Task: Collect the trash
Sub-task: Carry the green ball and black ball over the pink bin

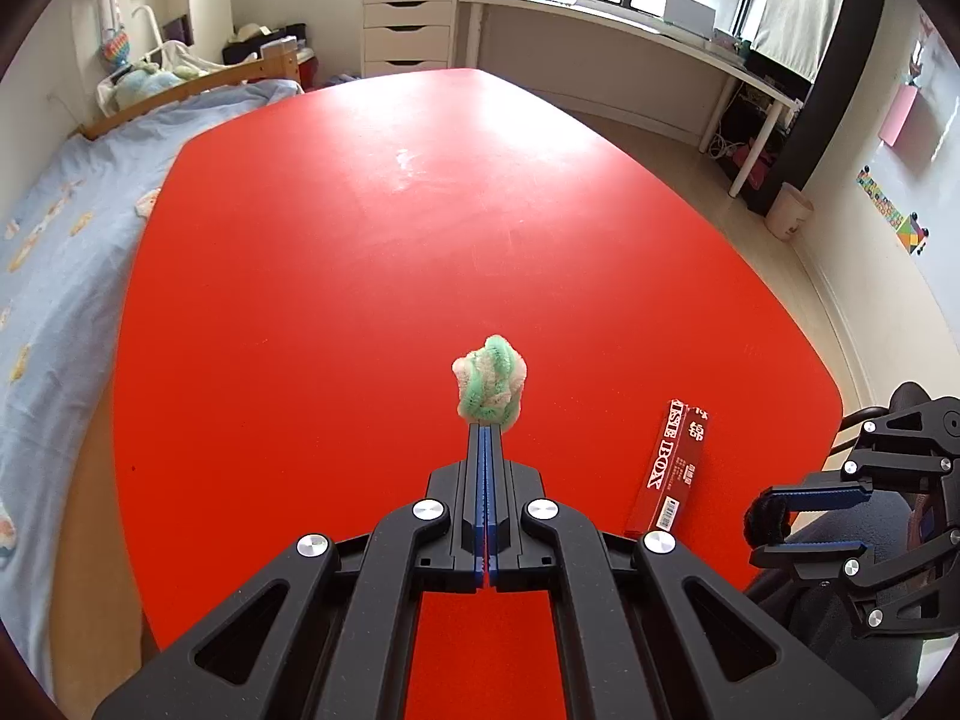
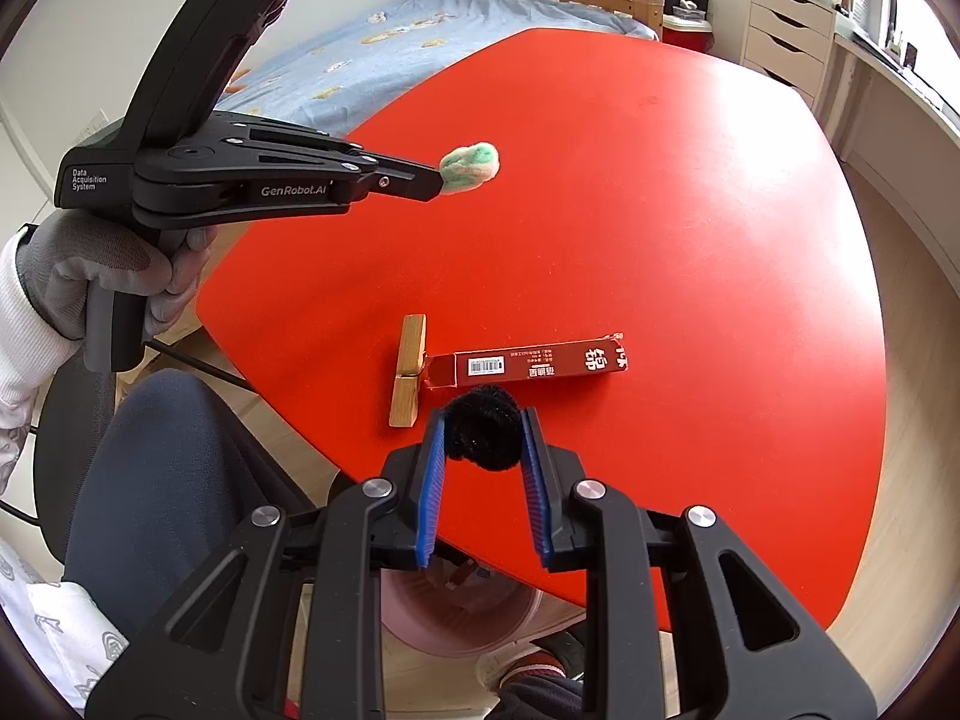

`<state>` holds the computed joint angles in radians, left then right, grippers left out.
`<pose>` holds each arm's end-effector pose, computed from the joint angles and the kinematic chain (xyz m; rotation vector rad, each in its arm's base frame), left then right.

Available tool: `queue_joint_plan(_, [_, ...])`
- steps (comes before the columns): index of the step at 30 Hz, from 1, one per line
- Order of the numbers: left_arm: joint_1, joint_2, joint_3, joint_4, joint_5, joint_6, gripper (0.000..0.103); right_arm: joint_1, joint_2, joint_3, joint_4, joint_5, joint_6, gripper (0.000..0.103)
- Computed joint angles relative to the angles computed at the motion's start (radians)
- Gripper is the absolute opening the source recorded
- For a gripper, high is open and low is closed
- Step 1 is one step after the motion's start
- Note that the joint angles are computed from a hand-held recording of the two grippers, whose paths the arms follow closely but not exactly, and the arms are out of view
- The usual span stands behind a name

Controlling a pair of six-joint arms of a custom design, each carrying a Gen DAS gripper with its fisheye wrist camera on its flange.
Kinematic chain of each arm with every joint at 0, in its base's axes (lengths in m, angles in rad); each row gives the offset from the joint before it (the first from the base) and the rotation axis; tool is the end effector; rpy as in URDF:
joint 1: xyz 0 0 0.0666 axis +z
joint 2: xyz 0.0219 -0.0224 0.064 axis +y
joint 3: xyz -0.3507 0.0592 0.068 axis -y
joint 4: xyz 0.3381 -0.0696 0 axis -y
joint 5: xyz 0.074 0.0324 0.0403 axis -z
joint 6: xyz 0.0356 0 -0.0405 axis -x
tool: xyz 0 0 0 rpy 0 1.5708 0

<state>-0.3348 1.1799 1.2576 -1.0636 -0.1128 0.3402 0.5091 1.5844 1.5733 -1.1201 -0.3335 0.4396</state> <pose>0.3303 -0.1111 0.4157 -0.0503 2.5510 -0.1184 0.4122 0.2430 0.3791 -1.3123 2.3354 0.4711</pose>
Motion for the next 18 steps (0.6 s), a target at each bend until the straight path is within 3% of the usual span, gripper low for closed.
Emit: queue_joint_plan(18, [-0.263,-0.172,-0.015,-0.14,-0.131,0.162,0.0,-0.019,-0.213,-0.124,-0.01,-0.004,0.001,0.024])
